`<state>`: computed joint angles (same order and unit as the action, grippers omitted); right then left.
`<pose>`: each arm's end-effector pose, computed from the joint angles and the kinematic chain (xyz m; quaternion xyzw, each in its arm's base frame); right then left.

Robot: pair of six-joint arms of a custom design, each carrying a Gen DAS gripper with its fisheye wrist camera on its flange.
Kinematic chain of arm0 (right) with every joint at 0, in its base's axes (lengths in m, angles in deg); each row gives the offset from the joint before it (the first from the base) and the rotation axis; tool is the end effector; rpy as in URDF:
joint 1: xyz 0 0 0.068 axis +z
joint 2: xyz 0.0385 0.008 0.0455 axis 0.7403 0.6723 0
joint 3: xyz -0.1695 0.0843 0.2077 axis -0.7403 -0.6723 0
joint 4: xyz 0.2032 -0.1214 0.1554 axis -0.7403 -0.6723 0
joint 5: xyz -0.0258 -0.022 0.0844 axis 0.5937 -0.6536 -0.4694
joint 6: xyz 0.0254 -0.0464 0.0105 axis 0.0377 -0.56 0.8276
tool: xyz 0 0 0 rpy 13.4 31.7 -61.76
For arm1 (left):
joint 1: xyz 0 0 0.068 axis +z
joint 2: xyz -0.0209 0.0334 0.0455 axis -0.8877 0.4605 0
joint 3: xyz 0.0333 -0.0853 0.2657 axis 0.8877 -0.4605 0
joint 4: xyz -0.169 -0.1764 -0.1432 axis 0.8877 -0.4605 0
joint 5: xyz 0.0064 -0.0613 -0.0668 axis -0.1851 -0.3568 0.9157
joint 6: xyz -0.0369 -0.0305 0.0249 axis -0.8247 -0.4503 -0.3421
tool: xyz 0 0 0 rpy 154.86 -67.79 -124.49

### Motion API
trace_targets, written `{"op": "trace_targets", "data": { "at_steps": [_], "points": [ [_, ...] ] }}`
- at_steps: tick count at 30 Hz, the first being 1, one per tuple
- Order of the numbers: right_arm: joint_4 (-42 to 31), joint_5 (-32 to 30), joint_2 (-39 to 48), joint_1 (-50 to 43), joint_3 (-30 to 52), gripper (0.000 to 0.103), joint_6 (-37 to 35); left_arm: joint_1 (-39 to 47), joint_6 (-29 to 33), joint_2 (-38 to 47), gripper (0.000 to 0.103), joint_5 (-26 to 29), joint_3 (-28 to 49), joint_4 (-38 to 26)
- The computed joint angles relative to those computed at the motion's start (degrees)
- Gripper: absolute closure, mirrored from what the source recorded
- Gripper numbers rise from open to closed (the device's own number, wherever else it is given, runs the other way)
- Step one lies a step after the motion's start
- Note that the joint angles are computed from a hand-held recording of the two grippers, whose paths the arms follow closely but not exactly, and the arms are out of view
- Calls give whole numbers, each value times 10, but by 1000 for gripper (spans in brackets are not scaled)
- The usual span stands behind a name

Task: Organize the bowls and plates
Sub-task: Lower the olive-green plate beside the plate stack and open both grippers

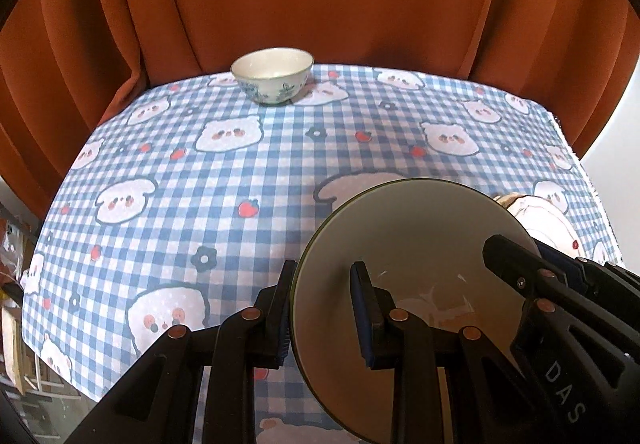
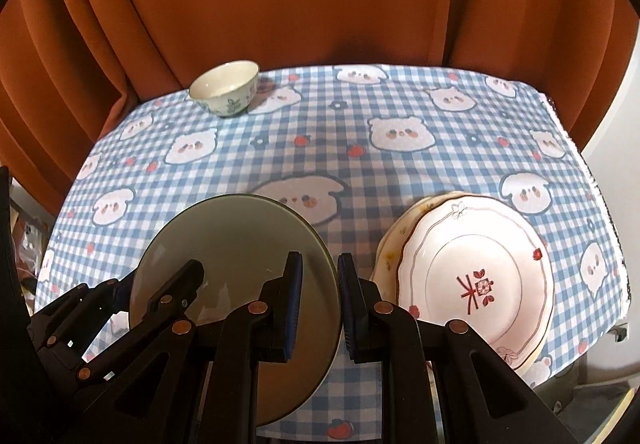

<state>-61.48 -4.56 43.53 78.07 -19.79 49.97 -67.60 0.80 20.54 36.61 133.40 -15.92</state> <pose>0.2857 0.1558 0.1567 0.0908 0.9589 0.0183 0.2681 0.3339 -0.0324 0.1289 0.0866 0.9597 -0.0442 0.2636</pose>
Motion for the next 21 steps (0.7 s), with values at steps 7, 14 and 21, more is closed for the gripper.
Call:
{"op": "trace_targets", "data": {
  "at_steps": [7, 14, 21],
  "points": [
    [12, -18, 34, -7, 11, 82, -17, 4, -3, 29, 78, -7, 12, 1],
    [14, -28, 65, -16, 29, 82, -32, 3, -2, 60, 78, -9, 30, -3],
    [25, -38, 90, -27, 31, 82, -39, -7, -1, 84, 78, -19, 39, 1]
  ]
}}
